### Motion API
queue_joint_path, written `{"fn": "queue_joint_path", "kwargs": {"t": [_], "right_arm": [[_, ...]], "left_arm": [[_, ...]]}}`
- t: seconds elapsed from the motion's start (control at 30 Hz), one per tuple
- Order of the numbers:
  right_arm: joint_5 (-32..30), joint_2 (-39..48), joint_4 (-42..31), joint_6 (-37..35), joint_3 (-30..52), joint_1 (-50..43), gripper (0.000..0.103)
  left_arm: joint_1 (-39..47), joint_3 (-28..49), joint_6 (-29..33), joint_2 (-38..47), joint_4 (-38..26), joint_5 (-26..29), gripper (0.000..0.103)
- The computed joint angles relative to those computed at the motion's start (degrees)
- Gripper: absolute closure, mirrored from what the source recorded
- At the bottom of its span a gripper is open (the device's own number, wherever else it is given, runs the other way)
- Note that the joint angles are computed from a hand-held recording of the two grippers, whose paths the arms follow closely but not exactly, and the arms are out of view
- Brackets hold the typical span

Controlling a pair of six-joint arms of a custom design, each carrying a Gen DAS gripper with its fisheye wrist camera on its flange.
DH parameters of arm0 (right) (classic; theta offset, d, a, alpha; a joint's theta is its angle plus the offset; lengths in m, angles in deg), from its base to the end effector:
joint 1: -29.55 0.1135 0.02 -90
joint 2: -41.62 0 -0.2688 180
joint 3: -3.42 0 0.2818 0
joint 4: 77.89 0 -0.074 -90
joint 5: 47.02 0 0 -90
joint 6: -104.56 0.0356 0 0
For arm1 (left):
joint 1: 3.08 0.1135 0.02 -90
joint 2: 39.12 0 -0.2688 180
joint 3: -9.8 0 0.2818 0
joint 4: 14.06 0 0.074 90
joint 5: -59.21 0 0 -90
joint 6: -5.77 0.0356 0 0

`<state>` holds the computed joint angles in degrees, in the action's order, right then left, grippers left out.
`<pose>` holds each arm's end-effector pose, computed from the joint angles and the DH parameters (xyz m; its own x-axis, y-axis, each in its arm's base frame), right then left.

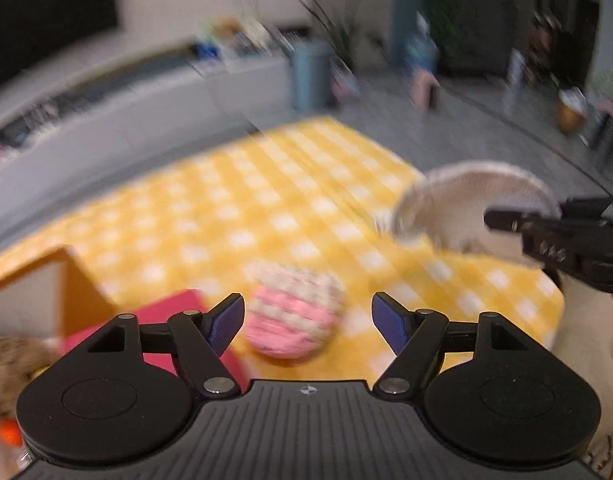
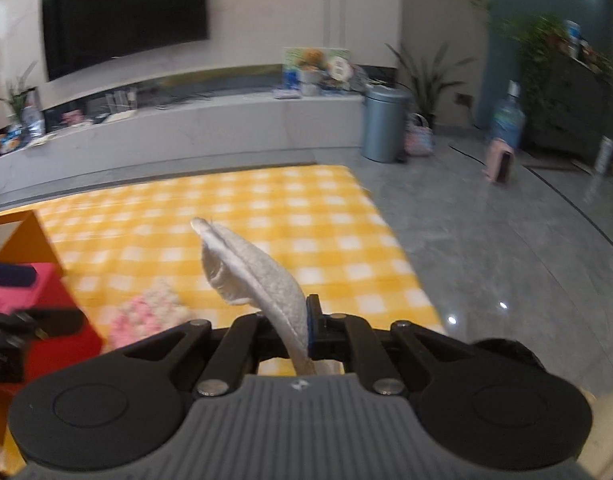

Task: Organize soft objects
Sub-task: 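Grasp the pink-and-white crocheted item with the left gripper while the right holds the pad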

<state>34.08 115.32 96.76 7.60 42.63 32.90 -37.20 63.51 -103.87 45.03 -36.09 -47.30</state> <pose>0.2599 0.0207 0.1420 -0.6135 -0.1558 -0.7742 -0.2525 0.9676 0.0053 0.2552 -0.1607 0.1524 -0.7509 0.1195 -0.6495 0.1509 0.9885 0.0075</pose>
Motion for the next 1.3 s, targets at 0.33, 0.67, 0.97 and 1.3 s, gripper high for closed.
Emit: {"fn": "queue_joint_path", "kwargs": {"t": [0.33, 0.67, 0.97, 1.3], "right_arm": [[-4.10, 1.37, 0.19, 0.43, 0.83, -3.57, 0.100], [-2.73, 1.47, 0.52, 0.06, 0.76, -2.88, 0.100], [-0.51, 2.10, 0.31, 0.53, 0.95, -2.02, 0.100], [-0.38, 1.78, -0.64, -0.35, 1.10, -1.15, 0.100]], "left_arm": [[5.93, 16.69, 9.27, 22.47, -5.41, 3.38, 0.015], [8.88, 28.82, 12.59, 31.88, -16.41, 10.82, 0.014], [8.05, 38.55, 14.69, 39.41, -22.93, 7.08, 0.013], [7.55, 44.12, 11.73, 44.56, -25.80, 3.54, 0.013]]}}
